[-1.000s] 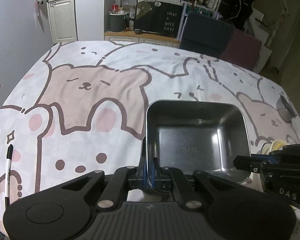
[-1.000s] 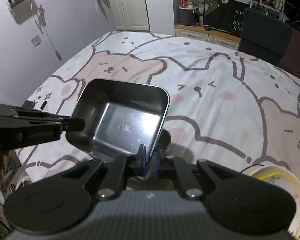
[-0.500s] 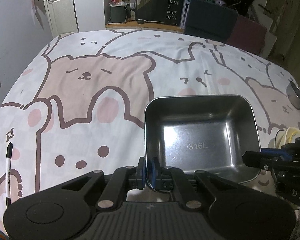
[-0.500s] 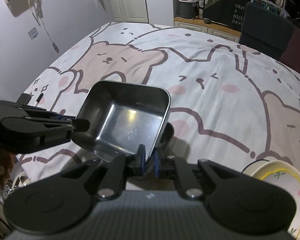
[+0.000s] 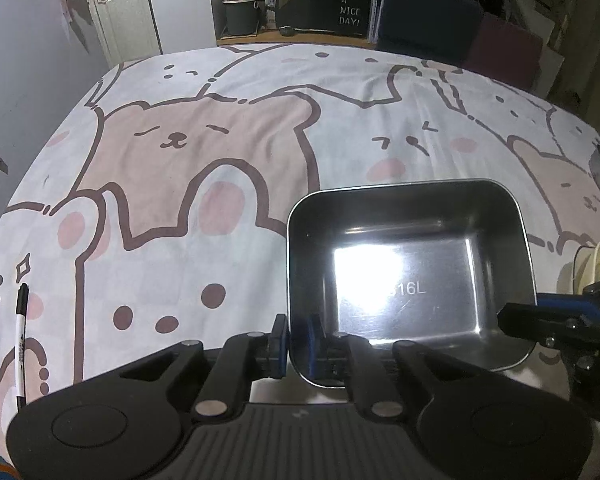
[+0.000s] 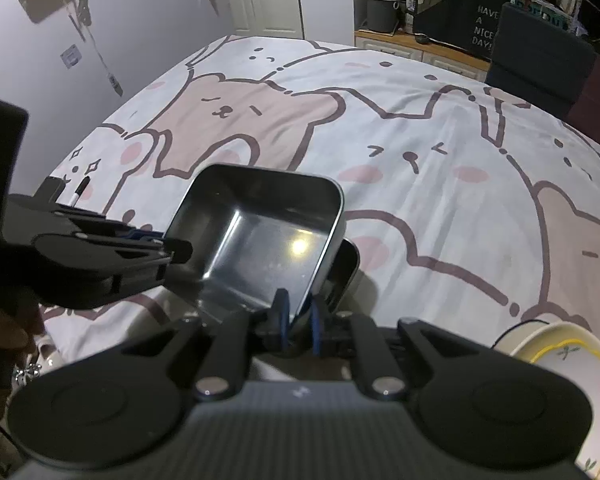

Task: Organize plates and bowls
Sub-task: 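Carry the second steel tray with both grippers toward the nested bowls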

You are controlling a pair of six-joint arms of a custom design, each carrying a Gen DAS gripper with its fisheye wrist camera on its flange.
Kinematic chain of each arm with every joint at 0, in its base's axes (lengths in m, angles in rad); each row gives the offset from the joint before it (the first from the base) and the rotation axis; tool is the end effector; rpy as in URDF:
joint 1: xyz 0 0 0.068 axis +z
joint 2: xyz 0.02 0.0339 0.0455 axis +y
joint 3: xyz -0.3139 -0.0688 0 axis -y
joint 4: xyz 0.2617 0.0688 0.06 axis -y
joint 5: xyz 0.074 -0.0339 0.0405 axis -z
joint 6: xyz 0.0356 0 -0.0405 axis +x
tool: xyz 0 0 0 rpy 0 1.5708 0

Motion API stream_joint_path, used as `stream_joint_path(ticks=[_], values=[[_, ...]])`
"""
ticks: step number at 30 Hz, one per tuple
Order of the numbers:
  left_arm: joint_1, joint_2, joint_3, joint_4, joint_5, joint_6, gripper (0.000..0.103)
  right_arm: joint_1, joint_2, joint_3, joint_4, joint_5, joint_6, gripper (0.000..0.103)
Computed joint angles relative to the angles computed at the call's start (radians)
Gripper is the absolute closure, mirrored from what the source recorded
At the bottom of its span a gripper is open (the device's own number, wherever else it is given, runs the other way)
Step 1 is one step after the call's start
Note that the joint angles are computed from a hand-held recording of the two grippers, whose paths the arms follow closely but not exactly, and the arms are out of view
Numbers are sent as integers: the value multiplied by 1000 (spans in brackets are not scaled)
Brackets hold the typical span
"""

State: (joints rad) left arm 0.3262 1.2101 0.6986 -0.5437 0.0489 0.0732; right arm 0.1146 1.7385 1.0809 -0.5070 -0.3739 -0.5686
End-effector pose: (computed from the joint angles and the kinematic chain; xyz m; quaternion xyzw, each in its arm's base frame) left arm 0.2097 0.0691 0.2361 -0.1158 0.9597 0.0274 0.2545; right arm 0.3547 0.0539 0.2121 -0.3577 0.8942 0.1328 0.2341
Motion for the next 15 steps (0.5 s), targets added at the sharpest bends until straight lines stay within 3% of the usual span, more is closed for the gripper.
stream_joint_path(ticks=[15], values=[[-53,49,-2,20,-54,8,89,19,17,-2,7,34,-28,89]])
